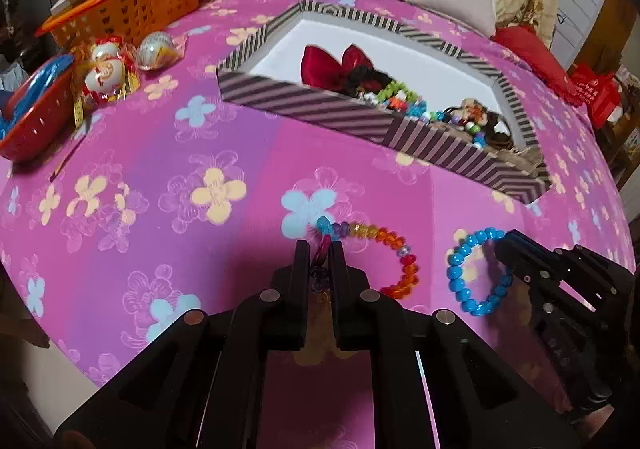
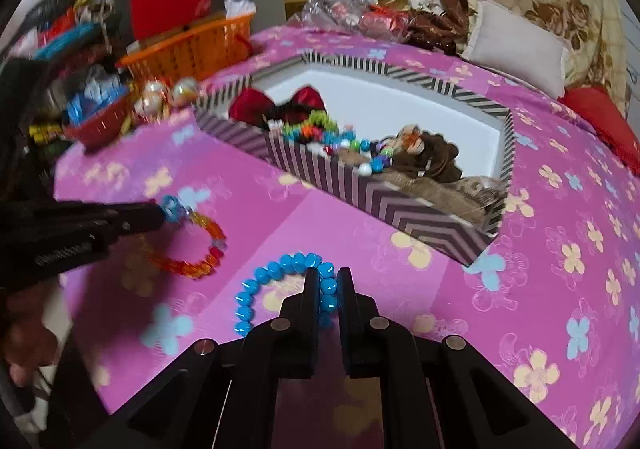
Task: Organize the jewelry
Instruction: 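Grasp the orange bead bracelet with the left gripper while the right grasps the blue bead bracelet, then carry the orange bracelet in the left gripper over the tray while the right carries the blue bracelet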
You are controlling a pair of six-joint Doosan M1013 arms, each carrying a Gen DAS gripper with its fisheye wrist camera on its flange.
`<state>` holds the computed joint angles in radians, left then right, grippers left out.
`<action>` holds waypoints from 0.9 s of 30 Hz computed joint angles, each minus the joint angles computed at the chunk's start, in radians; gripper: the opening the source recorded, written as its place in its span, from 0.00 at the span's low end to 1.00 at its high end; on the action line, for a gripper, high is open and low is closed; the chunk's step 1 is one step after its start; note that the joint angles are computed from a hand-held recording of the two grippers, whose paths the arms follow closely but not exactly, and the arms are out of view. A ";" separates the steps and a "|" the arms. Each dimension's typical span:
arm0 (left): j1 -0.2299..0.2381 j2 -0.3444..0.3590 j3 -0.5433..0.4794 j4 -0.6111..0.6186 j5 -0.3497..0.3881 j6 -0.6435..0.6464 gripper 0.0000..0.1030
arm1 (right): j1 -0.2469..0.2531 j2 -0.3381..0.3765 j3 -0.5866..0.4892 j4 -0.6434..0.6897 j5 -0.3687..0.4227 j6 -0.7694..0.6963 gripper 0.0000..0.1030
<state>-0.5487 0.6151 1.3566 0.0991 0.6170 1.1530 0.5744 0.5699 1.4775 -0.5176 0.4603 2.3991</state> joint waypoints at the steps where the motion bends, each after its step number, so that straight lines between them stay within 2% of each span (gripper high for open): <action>1: -0.001 -0.004 0.001 0.000 -0.004 0.001 0.08 | 0.000 -0.009 0.006 -0.015 -0.010 0.019 0.08; 11: 0.002 -0.036 -0.014 -0.073 -0.030 0.075 0.08 | 0.006 -0.064 0.015 -0.138 -0.041 0.133 0.08; 27: -0.026 -0.019 -0.125 0.029 -0.004 0.045 0.08 | -0.008 -0.080 -0.001 -0.151 -0.041 0.142 0.08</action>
